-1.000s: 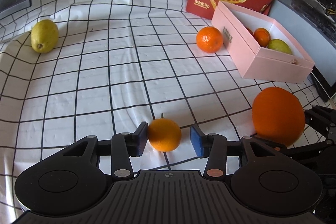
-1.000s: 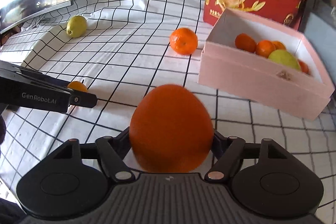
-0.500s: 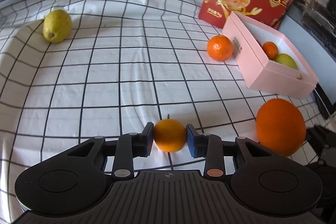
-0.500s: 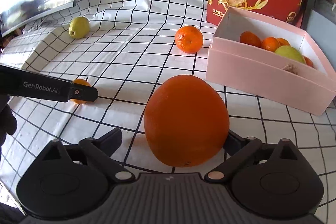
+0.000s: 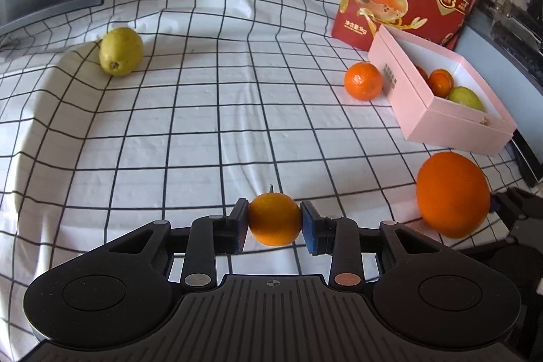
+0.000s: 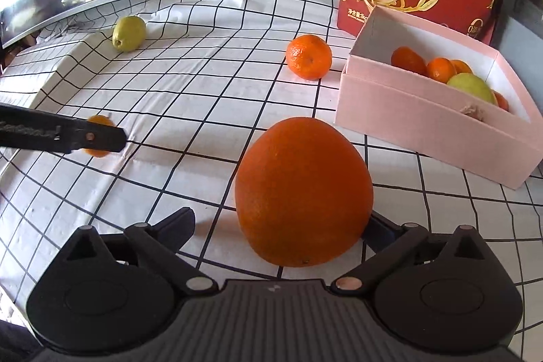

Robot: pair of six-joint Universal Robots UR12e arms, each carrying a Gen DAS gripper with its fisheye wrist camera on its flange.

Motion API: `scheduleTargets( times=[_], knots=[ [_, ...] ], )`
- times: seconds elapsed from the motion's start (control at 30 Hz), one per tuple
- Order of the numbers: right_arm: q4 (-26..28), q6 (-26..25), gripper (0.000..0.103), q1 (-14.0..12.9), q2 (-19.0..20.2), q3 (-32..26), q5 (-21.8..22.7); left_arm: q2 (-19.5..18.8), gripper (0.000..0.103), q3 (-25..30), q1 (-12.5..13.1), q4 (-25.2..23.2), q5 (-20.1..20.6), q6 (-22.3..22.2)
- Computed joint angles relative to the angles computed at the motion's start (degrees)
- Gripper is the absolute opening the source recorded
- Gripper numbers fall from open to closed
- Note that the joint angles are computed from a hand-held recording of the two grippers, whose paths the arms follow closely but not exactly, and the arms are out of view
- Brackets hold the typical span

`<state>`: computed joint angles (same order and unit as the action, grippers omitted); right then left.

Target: Organize fruits

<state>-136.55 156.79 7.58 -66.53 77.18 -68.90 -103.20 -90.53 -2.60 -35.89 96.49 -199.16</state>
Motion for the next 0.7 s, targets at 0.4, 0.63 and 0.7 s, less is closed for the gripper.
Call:
scheduleTargets(
  times=[0.4, 0.63, 0.7],
  knots=[
    [-1.5, -0.1, 0.082, 0.1, 1.0, -1.3, -1.9, 0.7, 0.037, -0.4, 0.3, -0.2, -2.8, 1.2],
    [-1.2, -1.0, 0.072, 0.1, 0.9, -1.4, -2.3, 0.6, 0.037, -0.3, 0.3, -0.6, -4.1, 2.1],
    [-0.6, -1.0, 0.072, 0.0, 0.8, -1.6, -2.2, 0.5, 0.037, -0.2, 0.2, -0.7, -4.3, 2.3]
  ],
)
